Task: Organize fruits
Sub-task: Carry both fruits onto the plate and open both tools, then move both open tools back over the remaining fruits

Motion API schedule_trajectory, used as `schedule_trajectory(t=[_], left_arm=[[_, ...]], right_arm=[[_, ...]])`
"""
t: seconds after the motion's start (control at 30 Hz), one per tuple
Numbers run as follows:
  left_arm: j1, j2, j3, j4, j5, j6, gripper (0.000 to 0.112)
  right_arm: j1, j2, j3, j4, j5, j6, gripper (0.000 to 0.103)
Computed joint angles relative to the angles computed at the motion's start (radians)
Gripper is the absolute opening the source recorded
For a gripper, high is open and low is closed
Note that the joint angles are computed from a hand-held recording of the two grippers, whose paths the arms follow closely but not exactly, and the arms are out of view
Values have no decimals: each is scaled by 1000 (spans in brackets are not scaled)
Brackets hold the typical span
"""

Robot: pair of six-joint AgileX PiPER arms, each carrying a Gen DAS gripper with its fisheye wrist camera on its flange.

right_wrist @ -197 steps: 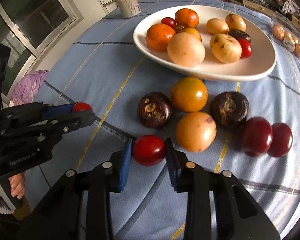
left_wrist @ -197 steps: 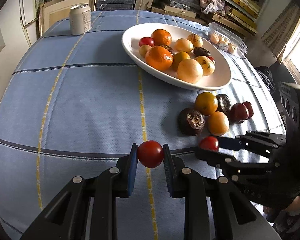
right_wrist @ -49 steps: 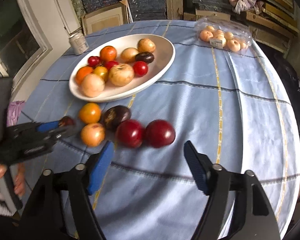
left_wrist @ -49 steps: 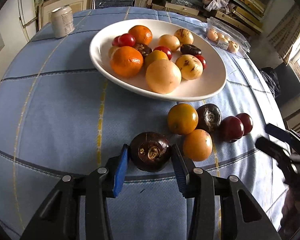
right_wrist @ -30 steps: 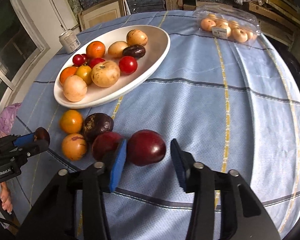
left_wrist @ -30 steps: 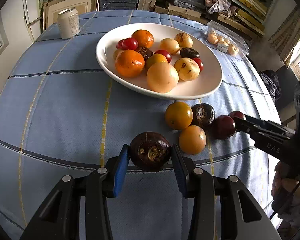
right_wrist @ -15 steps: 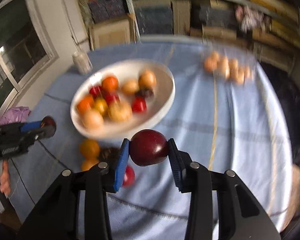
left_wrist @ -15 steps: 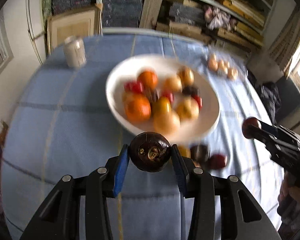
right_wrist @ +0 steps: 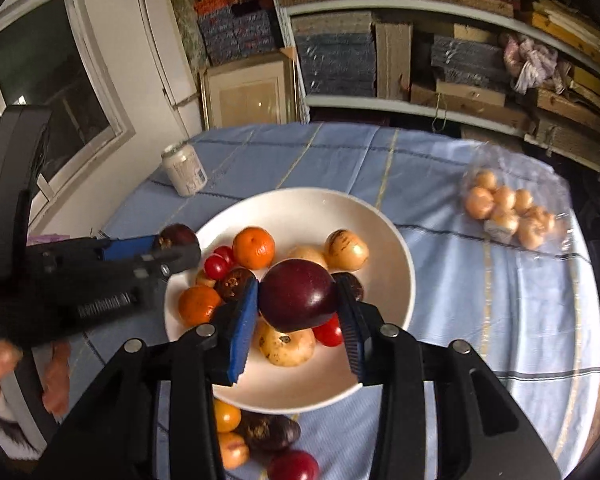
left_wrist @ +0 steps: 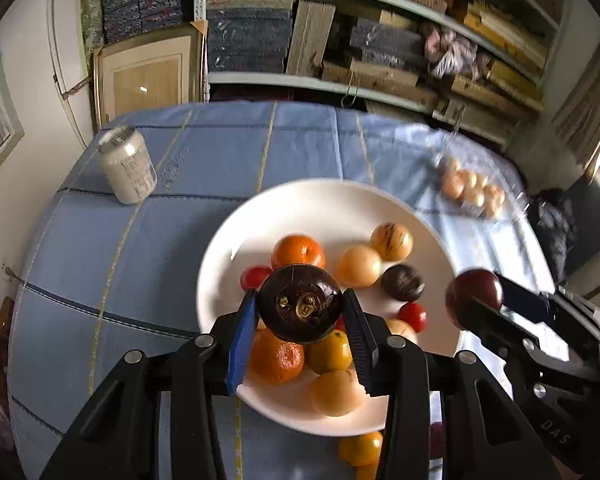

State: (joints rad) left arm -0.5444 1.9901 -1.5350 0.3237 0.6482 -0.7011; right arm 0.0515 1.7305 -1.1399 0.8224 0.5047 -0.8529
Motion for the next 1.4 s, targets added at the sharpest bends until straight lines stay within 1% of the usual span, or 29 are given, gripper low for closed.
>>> schedule_trajectory(t=[0.13,0.33,0.4,0.43,0.47,0.53,0.57,0.63,0.73,0.83,0.87,0.93,1.0,1.07,1.17,1.27,1.4], left_arm=[[17,51,-25,-34,-9,36,43],[61,101,-50,-91,-22,68,43],[64,96,-39,-87,-31,67,43],[61,94,-32,-68,-36,55,43],[58,90,-27,-59,-39,48,43],[53,80,-17,-43,-45,37,45],[51,75,-15,-38,-44,32,47],[42,49,10,2,-49,-4,56],[24,-6,62,71,-53,-57,61],[4,-75,139,116,-63,-107,67],[-4,-98,166,126,-65,-122,67],[-28,-147,235,147,-75,-164,68],[-53,-180,295,148,-87,-192,69],[-90,-204,362,123,-108,-204,69],[-140,-207,427,102,-133,-230,69],[-164,-185,457,35,-160,-223,69],[-182,-153,449,12,-180,-231,69]], right_arm=[[27,96,-57,-21,-2,14,38],[45,169,-97,-51,-28,15,40],[45,166,-86,-23,-45,-16,44],[46,162,-81,-14,-56,-26,51],[46,157,-77,-11,-61,-32,55],[47,143,-70,-13,-72,-37,55],[46,133,-65,-16,-75,-35,55],[40,108,-49,-5,-79,-47,57],[23,30,4,33,-85,-83,68],[-18,-69,81,100,-74,-141,72],[-37,-102,109,116,-65,-153,77],[-73,-164,171,134,-56,-154,81],[-112,-204,223,157,-28,-170,81],[-161,-250,298,147,1,-161,81],[-220,-294,395,145,38,-175,81],[-280,-338,493,127,56,-214,81],[-358,-382,583,94,86,-249,81]])
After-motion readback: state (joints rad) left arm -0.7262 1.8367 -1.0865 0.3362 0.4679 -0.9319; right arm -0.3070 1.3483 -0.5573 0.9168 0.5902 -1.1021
